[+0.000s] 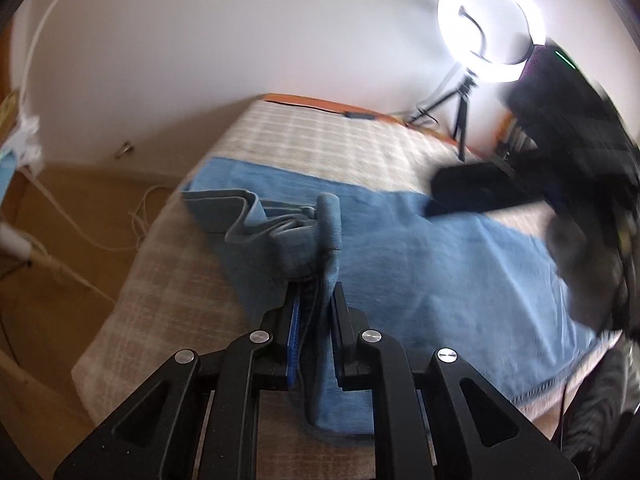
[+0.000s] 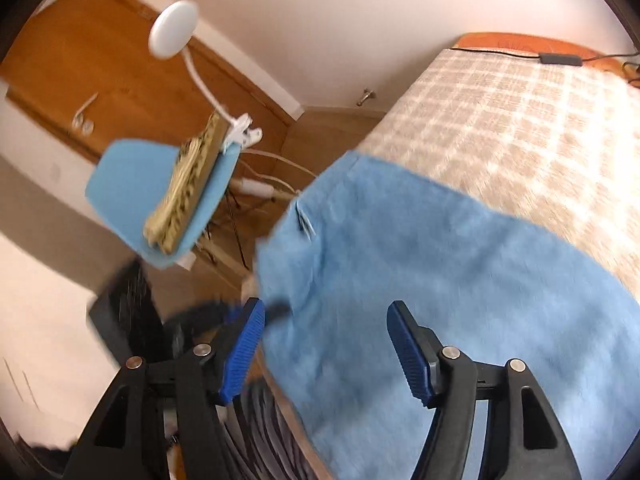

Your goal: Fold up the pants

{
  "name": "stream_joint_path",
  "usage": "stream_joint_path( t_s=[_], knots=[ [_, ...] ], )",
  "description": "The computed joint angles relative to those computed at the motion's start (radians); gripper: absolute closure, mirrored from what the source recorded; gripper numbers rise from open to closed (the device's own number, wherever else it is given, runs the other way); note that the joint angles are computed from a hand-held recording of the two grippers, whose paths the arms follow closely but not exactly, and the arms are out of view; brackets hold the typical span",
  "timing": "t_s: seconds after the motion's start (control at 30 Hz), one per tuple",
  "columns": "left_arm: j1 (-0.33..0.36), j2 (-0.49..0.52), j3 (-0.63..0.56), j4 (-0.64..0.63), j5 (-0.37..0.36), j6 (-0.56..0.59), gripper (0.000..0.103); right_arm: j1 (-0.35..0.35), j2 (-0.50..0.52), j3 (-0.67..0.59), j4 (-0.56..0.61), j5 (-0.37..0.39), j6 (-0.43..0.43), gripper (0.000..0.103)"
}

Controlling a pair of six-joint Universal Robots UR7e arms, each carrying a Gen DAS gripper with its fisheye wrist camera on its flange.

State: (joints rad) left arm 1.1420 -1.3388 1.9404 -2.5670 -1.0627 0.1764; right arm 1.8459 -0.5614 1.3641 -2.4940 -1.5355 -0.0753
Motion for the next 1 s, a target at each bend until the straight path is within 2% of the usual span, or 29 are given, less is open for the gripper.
stream_joint_path(
  t_s=[0.13,0.23,0.33,0.37,0.43,0.57,0.7,0.8,0.83,0.93,1.0],
  knots=[
    [-0.002,0.016,-0.005,0.011,-0.003,0.015,0.094,-0.004,0.113,-0.173,0.121,0.046,0.05,0.034],
    [0.002,0.023,-0.012,0.021,0.001,0.01,0.094,0.015,0.205,-0.308,0.224,-0.018,0.044,0.034],
    [-0.001,0.032,-0.015,0.038,0.011,0.005,0.093,0.019,0.254,-0.38,0.287,-0.076,0.051,0.034],
    [-0.001,0.037,-0.018,0.045,0.018,0.007,0.09,0.016,0.26,-0.39,0.299,-0.074,0.058,0.034],
    [-0.01,0.057,-0.024,0.047,0.04,0.035,0.08,0.006,0.263,-0.39,0.307,-0.05,0.08,0.034],
    [-0.041,0.105,-0.029,0.02,0.097,0.073,0.068,-0.006,0.24,-0.361,0.295,-0.037,0.095,0.035],
    [-0.078,0.13,-0.006,-0.088,0.173,0.093,0.067,-0.022,0.203,-0.318,0.261,-0.046,0.129,0.039],
    [-0.084,0.111,0.016,-0.151,0.184,0.07,0.051,-0.034,0.172,-0.281,0.244,-0.034,0.139,0.04],
    [-0.075,0.106,0.006,-0.126,0.169,0.051,0.044,-0.036,0.171,-0.28,0.241,-0.033,0.138,0.04],
    [-0.048,0.121,-0.038,-0.053,0.169,0.002,0.044,-0.044,0.153,-0.252,0.215,-0.021,0.137,0.04],
    [-0.021,0.136,-0.091,0.041,0.128,-0.037,0.044,-0.048,0.14,-0.232,0.193,-0.017,0.136,0.038]
  ],
)
